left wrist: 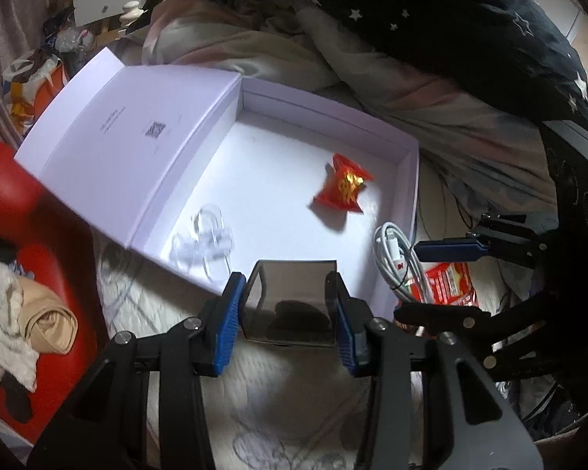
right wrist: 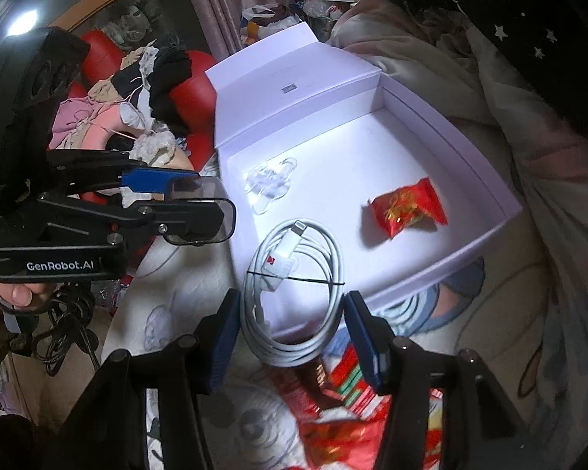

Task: Organize objects
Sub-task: 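Carry the square holder and the white cable over the open white box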

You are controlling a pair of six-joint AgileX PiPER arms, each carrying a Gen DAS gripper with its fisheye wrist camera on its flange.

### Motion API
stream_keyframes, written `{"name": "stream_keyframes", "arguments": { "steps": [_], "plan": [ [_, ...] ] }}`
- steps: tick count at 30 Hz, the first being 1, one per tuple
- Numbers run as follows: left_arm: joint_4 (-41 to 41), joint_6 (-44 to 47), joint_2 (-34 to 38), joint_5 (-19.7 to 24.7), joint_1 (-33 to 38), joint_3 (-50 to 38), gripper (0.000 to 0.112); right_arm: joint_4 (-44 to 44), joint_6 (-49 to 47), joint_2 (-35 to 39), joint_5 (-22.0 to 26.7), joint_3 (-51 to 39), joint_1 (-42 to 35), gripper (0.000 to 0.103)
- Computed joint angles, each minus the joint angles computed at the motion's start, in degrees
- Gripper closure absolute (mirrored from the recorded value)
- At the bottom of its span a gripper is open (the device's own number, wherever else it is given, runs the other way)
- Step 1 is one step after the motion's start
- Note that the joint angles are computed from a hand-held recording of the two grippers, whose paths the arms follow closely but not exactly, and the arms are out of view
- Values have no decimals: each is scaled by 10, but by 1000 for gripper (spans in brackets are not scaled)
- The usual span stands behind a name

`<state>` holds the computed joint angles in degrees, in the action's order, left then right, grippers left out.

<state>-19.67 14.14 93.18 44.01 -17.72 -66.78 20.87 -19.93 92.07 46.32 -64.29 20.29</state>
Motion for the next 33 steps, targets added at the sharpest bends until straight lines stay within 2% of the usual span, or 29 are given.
{"name": "stream_keyframes", "arguments": {
  "steps": [12, 21, 26, 33],
  "plan": [
    [-39, 48, 118, -1, 26, -111, 72, 3, -36, 103, 18, -101, -36, 49],
    [-12, 27, 175, -7, 20, -185, 72, 10, -64, 167, 22, -175, -51, 49],
    [-27, 45, 201, -18, 17, -208, 72, 6, -70, 198, 17, -210, -54, 49],
    [6, 19, 241, -6, 6, -255, 72, -10, -68, 230, 1, -244, -55, 49]
  ]
}}
